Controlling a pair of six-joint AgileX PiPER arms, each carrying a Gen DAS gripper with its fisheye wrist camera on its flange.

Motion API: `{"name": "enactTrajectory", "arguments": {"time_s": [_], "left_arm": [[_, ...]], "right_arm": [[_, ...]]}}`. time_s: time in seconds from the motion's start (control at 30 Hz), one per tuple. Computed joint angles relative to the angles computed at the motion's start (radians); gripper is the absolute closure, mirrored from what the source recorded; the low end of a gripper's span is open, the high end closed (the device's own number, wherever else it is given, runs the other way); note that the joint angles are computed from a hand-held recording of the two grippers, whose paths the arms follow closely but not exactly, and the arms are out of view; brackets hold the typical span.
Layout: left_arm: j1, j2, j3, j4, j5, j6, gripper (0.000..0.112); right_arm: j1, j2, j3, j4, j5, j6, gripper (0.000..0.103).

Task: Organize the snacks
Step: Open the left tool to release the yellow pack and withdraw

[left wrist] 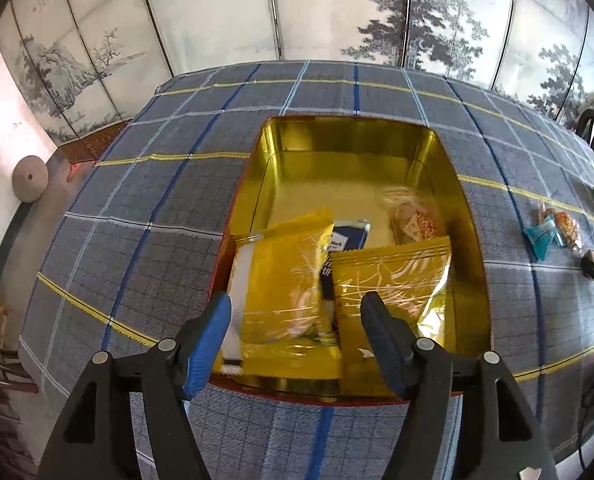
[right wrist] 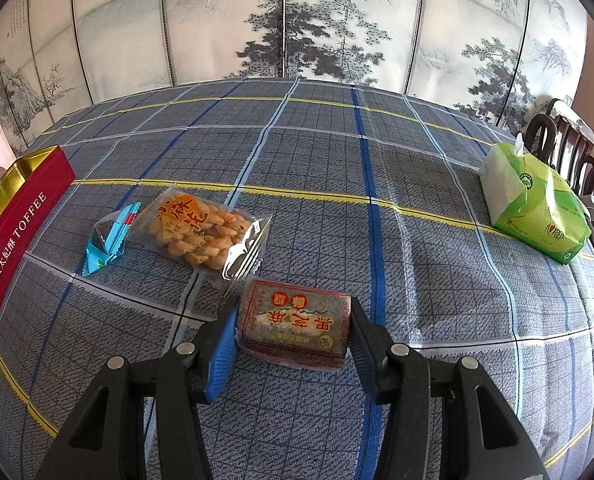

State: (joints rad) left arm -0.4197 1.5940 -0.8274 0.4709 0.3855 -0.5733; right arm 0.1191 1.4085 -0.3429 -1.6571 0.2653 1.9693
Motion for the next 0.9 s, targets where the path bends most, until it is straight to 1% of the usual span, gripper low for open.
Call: {"name": "enactTrajectory", "arguments": {"time_s": [0.07,0.17,0.3,0.43,0.6,0.67,0.77,0.9], "left_arm": [[-0.012,-0.017,0.006,0.031,0.005,-0.038,0.046],[-0.035,-0.047,0.023,0.088,0.011,-0.101,0.039],[-0.059,-0.082,0.050,0.146,0.015,-0.166,0.036],[-0.066,-0.102,0.072,0.141,0.010,-0.178,0.033],[-0.047,-0.126,0.097,0.065,-0.008,-0.124,0.030],[-0.042,-0.140,0.108,0.066,-0.017,-0.127,0.029],[-0.042,-0.156,0.119,0.104,-0.017,-0.168,0.025],[-0.032,-0.175,0.136,0.130,-0.025,-0.197,0.023]], "right_arm": [[-0.010,-0.005,0.003,0.000,-0.005,0.001,0.052],[0.002,-0.010,0.007,0.037,0.013,-0.019,0.052],[0.023,-0.019,0.001,0.151,0.044,-0.101,0.052],[0.032,-0.007,-0.021,0.230,0.059,-0.165,0.052],[0.074,-0.004,-0.033,0.323,0.088,-0.221,0.053],[0.083,-0.026,-0.026,0.357,0.084,-0.248,0.053],[0.134,-0.056,-0.021,0.405,0.103,-0.257,0.053],[0.210,-0.129,-0.025,0.508,0.128,-0.328,0.053]]}}
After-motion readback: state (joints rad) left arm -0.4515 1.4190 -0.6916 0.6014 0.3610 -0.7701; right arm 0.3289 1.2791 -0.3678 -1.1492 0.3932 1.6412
